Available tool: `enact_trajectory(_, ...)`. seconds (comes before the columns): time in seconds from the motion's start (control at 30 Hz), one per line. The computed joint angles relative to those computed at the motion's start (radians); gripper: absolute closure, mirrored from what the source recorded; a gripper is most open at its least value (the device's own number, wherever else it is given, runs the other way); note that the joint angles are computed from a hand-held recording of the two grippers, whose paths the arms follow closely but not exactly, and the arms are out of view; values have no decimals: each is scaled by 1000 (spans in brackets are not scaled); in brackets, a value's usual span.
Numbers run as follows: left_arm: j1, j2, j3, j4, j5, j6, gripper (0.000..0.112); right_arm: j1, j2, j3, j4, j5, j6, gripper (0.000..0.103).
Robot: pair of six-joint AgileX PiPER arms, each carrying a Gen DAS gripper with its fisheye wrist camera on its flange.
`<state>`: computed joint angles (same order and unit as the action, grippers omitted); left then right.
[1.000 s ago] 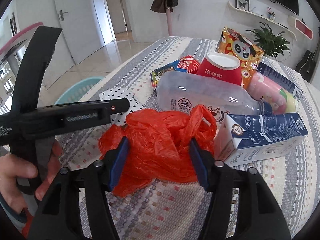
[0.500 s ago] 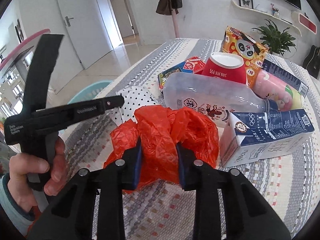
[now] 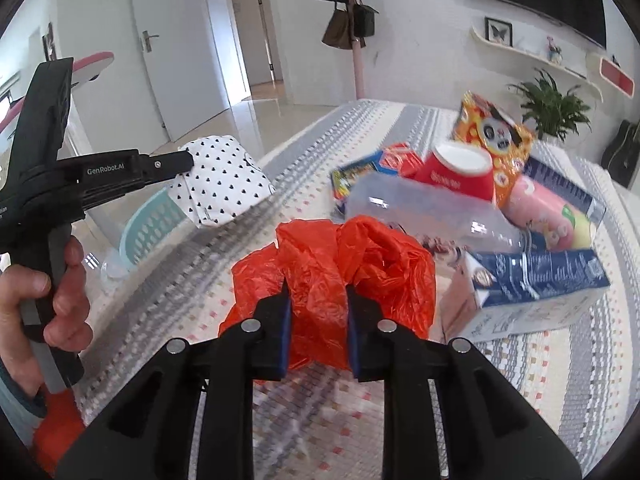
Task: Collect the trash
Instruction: 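Carry the bag and paper over the blue basket and release both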
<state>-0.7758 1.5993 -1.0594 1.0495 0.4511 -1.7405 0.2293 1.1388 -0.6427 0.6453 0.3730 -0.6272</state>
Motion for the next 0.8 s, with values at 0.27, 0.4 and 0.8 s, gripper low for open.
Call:
enact_trajectory(0.27, 60, -201, 82, 22, 42, 3, 112, 235, 5, -225, -449, 29, 490, 86)
enact_trajectory(0.4, 145, -291, 129, -45, 14, 103, 112, 359, 97, -383, -626, 48, 681, 86)
enact_trajectory(0.8, 519, -405, 249, -385, -76, 573, 112, 566, 547, -860, -858, 162, 927, 86)
